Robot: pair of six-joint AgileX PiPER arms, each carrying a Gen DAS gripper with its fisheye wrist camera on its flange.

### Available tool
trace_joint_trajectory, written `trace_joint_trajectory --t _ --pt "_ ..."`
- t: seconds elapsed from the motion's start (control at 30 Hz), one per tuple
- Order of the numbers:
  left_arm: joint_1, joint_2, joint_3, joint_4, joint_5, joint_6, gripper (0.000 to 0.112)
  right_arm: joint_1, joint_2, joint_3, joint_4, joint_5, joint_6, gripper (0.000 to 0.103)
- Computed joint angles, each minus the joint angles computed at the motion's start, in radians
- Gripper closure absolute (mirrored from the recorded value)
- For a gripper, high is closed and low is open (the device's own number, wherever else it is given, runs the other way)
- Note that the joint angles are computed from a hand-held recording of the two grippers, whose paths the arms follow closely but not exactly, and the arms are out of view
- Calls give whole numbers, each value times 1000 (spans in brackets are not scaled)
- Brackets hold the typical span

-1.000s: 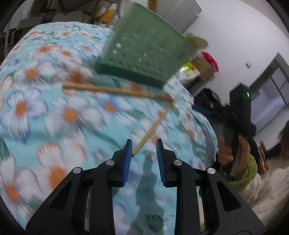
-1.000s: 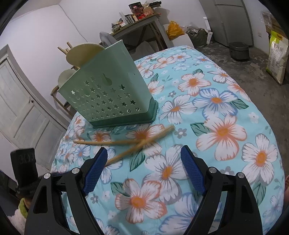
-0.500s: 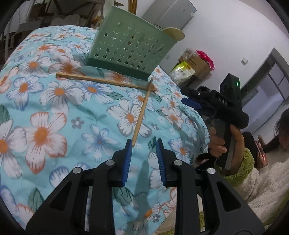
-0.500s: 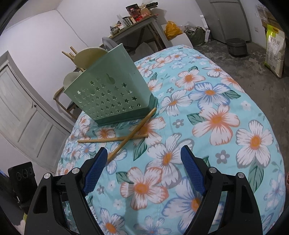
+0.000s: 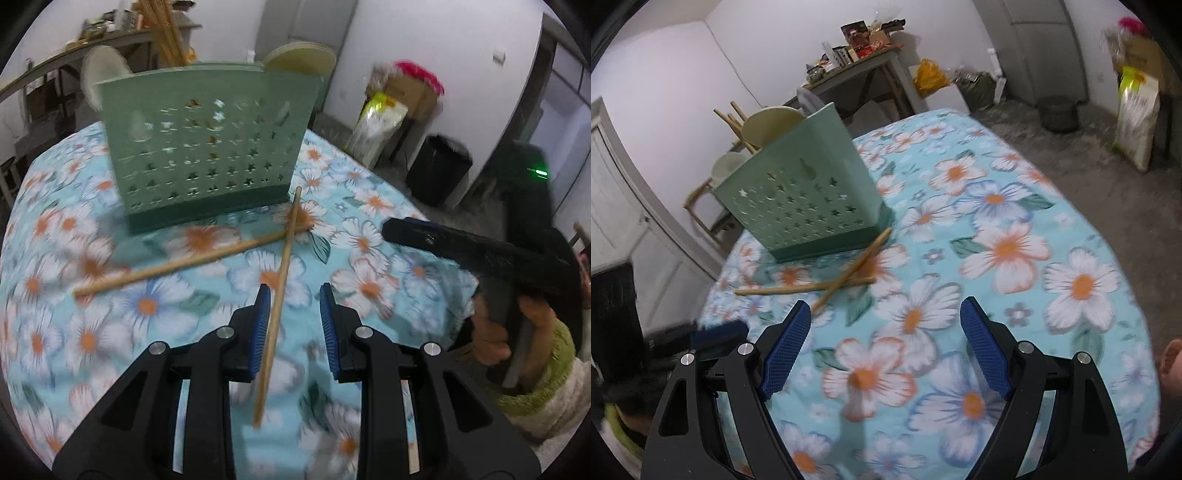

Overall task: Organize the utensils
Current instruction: 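Close the left tool on one wooden chopstick and lift it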

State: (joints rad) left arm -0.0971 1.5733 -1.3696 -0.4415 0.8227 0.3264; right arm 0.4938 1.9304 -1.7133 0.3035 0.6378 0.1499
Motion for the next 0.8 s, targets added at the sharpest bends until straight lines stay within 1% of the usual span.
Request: trace_joint_trajectory --t 0.03,0.13,0.2,0.23,0.27,0.3,0.33,0.4,0.47,0.53,0.6,0.73,0.8 --pt "-16 45 -49 46 21 -25 88 2 -4 6 -17 0 7 22" --pt "-45 128 -121 125 60 -76 88 5 -6 23 -48 1 11 22" --pt "-49 153 -129 127 72 -69 88 1 -7 37 -32 -2 -3 22" --pt "-55 149 -114 138 59 -62 93 -1 -4 39 -22 -1 -10 22" --pt "-59 139 -92 149 44 -52 101 -2 -1 40 -17 -1 -13 22" --pt "-62 132 -81 159 38 -42 106 -4 4 38 -9 0 -19 22" --pt "-57 122 -71 156 47 -18 107 -4 6 37 -6 0 -21 22" --pt "-55 101 -54 162 68 16 107 -5 10 34 4 0 -30 22" --pt "-60 57 -20 199 96 54 107 -3 14 30 9 0 -33 22" --pt "-57 4 22 242 135 79 107 -2 19 26 17 0 -41 22" --pt "-31 -33 52 249 171 95 107 0 23 24 22 1 -44 22" --pt "72 -53 61 153 239 146 107 4 41 10 32 5 -52 22" --pt "89 -36 47 119 255 136 105 7 47 4 32 7 -52 22"
